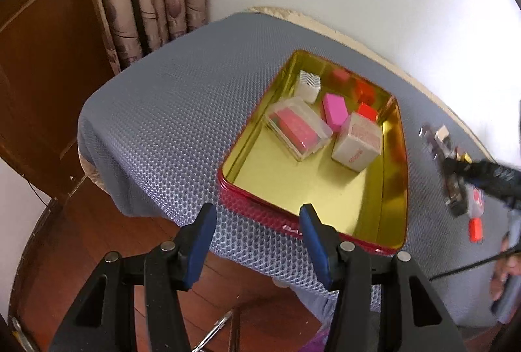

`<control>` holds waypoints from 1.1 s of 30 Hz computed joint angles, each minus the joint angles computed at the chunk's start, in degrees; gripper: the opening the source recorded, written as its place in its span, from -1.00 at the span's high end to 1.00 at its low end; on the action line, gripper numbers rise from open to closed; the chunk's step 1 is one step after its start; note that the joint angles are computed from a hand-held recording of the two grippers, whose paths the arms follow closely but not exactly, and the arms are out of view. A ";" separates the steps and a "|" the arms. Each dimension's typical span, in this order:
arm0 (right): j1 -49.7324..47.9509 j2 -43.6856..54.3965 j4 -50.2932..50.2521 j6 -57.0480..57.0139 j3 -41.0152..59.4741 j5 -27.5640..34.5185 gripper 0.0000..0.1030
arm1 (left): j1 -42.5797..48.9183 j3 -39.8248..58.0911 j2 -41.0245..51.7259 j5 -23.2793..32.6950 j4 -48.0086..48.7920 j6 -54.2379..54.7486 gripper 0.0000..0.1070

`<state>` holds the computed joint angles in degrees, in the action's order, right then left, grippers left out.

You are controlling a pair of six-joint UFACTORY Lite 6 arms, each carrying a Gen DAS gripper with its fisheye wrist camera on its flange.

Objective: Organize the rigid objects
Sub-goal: 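Lower the silver clip into the gold tin and open the right tool, then move both tools away from the tin toward the remaining loose objects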

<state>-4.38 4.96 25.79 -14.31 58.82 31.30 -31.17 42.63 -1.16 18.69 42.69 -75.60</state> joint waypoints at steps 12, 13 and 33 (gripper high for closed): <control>13.48 28.84 8.50 8.74 37.62 7.56 0.39 | 1.46 0.26 1.54 0.21 0.84 -1.05 -0.01; 13.76 31.87 9.23 10.07 39.53 6.37 0.39 | 1.29 0.42 1.71 0.71 1.94 -2.11 -0.01; 0.72 -17.07 29.74 -22.49 -14.97 -6.73 -0.72 | -5.84 -0.71 -1.51 5.58 16.86 -16.27 -0.02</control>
<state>-3.66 -12.12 55.53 -36.80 43.85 24.57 -37.01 41.92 -2.66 24.27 59.55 -91.87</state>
